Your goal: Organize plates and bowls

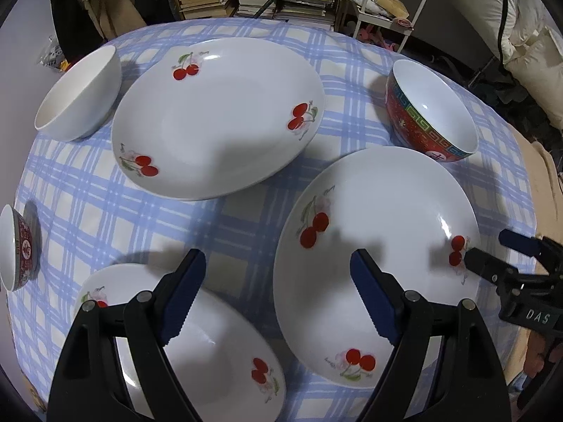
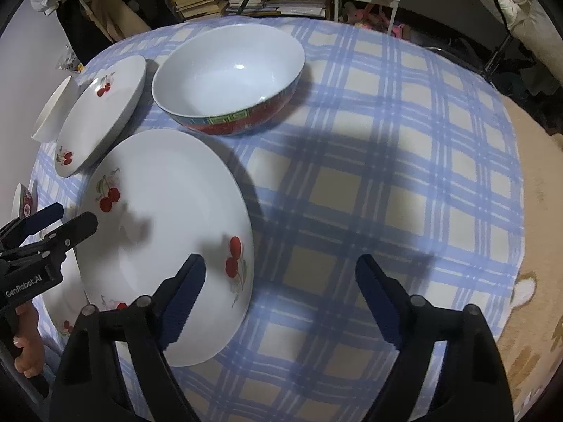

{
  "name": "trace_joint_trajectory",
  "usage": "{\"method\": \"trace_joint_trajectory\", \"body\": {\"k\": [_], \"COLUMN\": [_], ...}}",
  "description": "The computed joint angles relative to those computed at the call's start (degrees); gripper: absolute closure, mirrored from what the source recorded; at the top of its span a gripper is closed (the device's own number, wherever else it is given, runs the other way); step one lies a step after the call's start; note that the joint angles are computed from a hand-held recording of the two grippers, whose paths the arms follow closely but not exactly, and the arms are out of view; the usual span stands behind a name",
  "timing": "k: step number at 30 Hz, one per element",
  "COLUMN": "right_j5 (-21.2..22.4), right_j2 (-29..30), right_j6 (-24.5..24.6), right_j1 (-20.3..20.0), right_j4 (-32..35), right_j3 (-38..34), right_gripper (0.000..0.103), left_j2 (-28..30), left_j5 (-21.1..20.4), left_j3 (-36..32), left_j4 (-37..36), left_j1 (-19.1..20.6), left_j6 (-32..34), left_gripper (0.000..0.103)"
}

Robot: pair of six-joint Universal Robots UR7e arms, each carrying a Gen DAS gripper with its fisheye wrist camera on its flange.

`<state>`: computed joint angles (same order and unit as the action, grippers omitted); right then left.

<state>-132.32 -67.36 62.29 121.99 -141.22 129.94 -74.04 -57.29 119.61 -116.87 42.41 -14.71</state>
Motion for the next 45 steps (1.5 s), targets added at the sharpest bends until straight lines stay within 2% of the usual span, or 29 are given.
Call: {"method": "trace_joint_trajectory", "body": {"k": [3,5,8,10,12,18,22,27,32,38,41,45], "right_j5": [0.6,1.2,2.3,2.9,3.6,7.5,7.8,7.9,8.2,8.3,8.9,10.3], "right_j2": [-0.2,-0.3,-0.1,-0.2,-0.3,0.0,1.0,1.5,1.4,1.9,0.9,0.4], "right_j6": [-0.3,-0.5,-1.3,-2.1,-2.9,-6.3,-7.1,-7.3,-7.5,-7.1,-7.0,-7.0], "right_j1": [-0.4,-0.7,-1.2,-1.2,-1.5,-2.6,-2.3,-2.1,-2.5,-2.6,-2.8,-3.4], "right_j4": [-0.4,-1.1,-2.3,-3.4,-5.6,-12.2,-12.5,-12.0,-12.2,-12.0,-13.0,-15.5], "right_j3": [0.4,0.7,1.1,1.4,2.1,3.7,2.9,2.2,2.3,1.8,3.1,4.3], "right_gripper": [0.013,0.018,0.030,0.054,0.057,0.080,0.089,0.090,0.090,0.090,0.090,0.090], "left_j2": [1.1,1.5,2.3,2.9,2.8,2.1,2.8,3.3,2.2,1.9,1.9,1.9], "left_j5": [-2.1,-2.8,-3.4,-4.2,-4.5,-3.1,-4.2,-5.5,-6.2,-7.3,-7.7,-10.9], "left_j3": [-1.1,-1.3,-1.5,-2.0,-1.5,0.8,0.8,0.8,2.0,1.8,1.0,-0.7], "left_j4": [1.4,1.6,2.5,3.8,2.7,0.4,0.7,-0.1,-1.5,-0.7,-0.1,0.3], "left_j1": [1.0,1.4,1.8,2.4,2.6,1.1,0.6,1.2,1.8,2.6,3.7,6.5], "left_j6": [-0.6,-0.6,-0.7,-0.8,-0.5,0.9,-0.5,-1.3,-0.6,-0.3,-0.3,-0.9], "left_gripper": [0.021,0.026,0.043,0.064,0.064,0.065,0.064,0.063,0.054,0.059,0.068,0.078]}}
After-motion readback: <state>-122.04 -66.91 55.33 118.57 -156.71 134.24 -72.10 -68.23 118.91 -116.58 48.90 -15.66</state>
